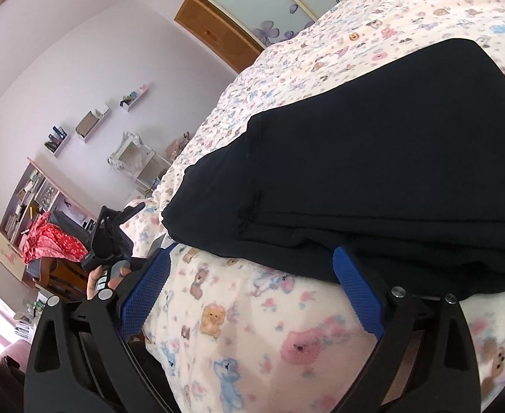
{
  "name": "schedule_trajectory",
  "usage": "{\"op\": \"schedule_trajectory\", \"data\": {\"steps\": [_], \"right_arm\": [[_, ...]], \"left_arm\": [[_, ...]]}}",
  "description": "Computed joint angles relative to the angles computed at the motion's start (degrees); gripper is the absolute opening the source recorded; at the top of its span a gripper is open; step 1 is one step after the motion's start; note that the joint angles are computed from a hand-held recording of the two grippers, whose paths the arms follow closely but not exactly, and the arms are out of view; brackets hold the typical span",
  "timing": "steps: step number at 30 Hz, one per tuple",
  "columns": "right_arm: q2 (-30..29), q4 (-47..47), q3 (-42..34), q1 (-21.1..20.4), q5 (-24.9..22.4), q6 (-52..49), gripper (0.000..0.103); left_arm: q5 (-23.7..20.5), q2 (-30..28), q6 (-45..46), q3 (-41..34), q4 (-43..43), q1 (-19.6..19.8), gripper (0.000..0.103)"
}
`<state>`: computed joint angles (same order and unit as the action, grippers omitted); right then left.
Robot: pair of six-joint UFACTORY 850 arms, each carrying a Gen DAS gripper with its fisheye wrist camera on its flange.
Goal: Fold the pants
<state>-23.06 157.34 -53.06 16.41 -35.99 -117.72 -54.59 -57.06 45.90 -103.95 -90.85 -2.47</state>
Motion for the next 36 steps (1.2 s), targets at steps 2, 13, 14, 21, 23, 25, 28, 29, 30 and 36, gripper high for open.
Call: {"op": "schedule_trajectory", "data": {"steps": [2, 13, 14, 21, 23, 25, 28, 29, 30, 36], "right_arm": [[-0.1, -0.2, -0.3, 0.2, -0.1, -0.1, 0.098], [0.7, 1.8, 0.6, 1.0, -0.2, -3.2, 0.098], [0.8, 1.9, 0.8, 0.9, -0.5, -3.2, 0.098], [1.1, 2.7, 1.5, 1.0, -1.8, -3.1, 0.098], [1.1, 3.1, 1.5, 1.0, -1.9, -3.3, 0.098], [1.1, 3.0, 1.5, 1.0, -1.9, -3.0, 0.098], [1.1, 3.2, 1.5, 1.1, -1.9, -3.2, 0.098], [1.1, 3.4, 1.6, 1.2, -1.9, -3.3, 0.098], [1.1, 3.5, 1.7, 1.2, -2.3, -3.4, 0.098], [1.3, 4.2, 2.0, 1.4, -2.9, -4.0, 0.098]], "left_arm": [[0.5, -2.1, -4.7, -3.7, 2.5, -0.2, 0.101], [14.8, 3.8, 14.8, 0.7, -2.4, -3.5, 0.101], [16.0, 3.6, 13.9, 0.5, -1.8, -3.8, 0.101], [15.0, -1.8, 1.1, -4.0, -6.1, -1.7, 0.096], [15.5, -2.7, 0.8, -5.3, -6.7, -1.9, 0.091], [17.3, -2.9, 0.4, -6.1, -4.8, -2.5, 0.085], [19.3, -2.3, 2.9, -5.4, -5.6, -2.7, 0.067], [19.4, -2.4, 2.6, -5.4, -5.6, -2.6, 0.056], [19.4, -2.5, 2.1, -5.3, -5.8, -2.4, 0.05], [23.1, -1.8, 2.9, -5.0, -4.0, -2.9, 0.02]]}}
